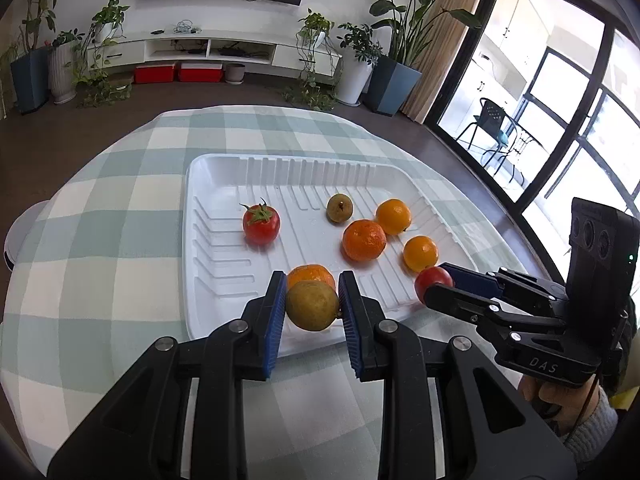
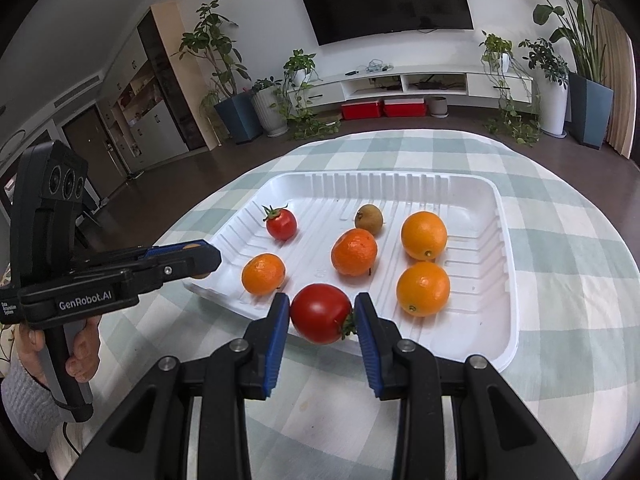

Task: Organize fruits
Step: 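Carry the yellow-brown fruit over the tray with the left tool while the right tool carries the tomato there, then lower and release the yellow-brown fruit into the tray while the right tool releases the tomato there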

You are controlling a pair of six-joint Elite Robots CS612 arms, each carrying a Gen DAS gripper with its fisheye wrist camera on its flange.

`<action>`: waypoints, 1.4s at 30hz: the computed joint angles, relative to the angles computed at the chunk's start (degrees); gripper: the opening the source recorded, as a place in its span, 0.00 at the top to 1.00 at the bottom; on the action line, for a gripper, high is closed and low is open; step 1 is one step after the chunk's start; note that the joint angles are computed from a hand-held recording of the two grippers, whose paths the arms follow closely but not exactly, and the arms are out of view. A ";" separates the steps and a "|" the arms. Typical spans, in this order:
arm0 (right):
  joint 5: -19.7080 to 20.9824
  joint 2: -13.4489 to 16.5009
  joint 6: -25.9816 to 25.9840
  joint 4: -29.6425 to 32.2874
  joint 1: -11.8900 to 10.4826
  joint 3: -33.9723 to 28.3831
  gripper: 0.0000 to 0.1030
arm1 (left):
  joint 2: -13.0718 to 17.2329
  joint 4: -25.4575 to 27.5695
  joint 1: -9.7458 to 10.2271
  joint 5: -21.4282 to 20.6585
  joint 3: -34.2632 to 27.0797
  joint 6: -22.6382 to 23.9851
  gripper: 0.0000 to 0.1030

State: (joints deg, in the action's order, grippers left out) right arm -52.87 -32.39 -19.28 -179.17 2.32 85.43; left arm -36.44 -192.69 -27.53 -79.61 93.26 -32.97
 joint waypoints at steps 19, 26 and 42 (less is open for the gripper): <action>-1.94 0.87 -0.35 0.90 0.49 -1.85 0.65 | 1.69 4.43 1.15 0.87 -3.71 -0.12 0.76; -2.60 1.04 -0.76 0.83 0.69 -2.07 0.65 | 2.11 5.46 1.50 1.26 -4.41 -0.61 0.76; -3.65 1.68 -1.62 1.11 1.29 -3.37 0.65 | 2.70 8.08 1.66 2.81 -5.39 -1.20 0.76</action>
State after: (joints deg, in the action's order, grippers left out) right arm -56.52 -30.71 -20.90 -178.06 3.61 82.06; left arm -33.74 -184.61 -25.87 -76.80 87.87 -34.18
